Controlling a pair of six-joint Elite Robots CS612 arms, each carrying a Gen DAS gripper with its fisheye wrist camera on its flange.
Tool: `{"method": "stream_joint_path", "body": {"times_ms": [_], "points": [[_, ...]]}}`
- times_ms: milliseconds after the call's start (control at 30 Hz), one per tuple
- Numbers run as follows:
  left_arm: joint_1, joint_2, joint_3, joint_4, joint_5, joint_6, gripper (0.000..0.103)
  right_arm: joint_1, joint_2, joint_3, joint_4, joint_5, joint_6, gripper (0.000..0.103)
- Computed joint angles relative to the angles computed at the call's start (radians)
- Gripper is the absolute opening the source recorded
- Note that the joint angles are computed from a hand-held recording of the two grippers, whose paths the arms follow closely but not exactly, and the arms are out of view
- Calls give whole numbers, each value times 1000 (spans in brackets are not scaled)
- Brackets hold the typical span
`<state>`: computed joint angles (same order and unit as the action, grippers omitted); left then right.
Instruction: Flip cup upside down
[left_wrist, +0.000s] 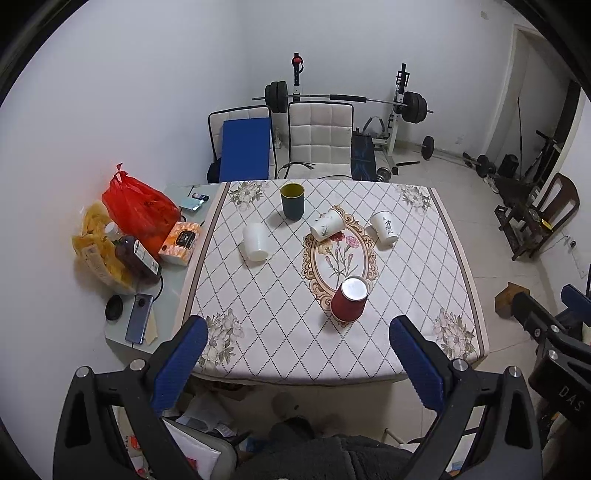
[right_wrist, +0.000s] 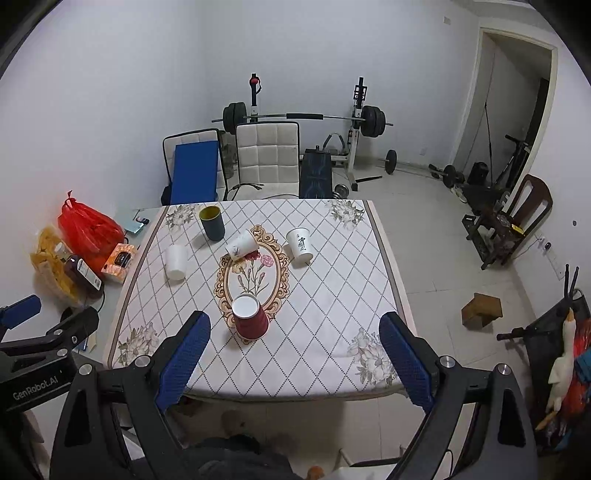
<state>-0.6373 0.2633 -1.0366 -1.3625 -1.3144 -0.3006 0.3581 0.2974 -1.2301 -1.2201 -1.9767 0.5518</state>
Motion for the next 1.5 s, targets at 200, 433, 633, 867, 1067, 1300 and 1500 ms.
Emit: {"method": "stream_joint_path", "body": {"times_ms": [200,433,633,867,1067,1300,1500], "points": [[-2,2,-5,10,-4,-9,101,-3,-2,5,-4,9,-5,95],[-3,5,-13,21,-7,-18,101,-4,-1,7,-12,19,-21,95],[-5,7,-15,19,-4,-23,101,-7,0,5,-13,26,-24,95],[-6,-7,8,7,7,-33,101,-12,2,6,-24,35,-36,95],[-7,-10,12,6,11,-35,101,-16,3,5,-24,45,-35,95],[-6,-15,19,4,15,-37,101,-21,10,-4,-25,60,-38,95],[-7,-12,15,5,14,-34,101,-24,19,-16,-27,74,-50,95]]}}
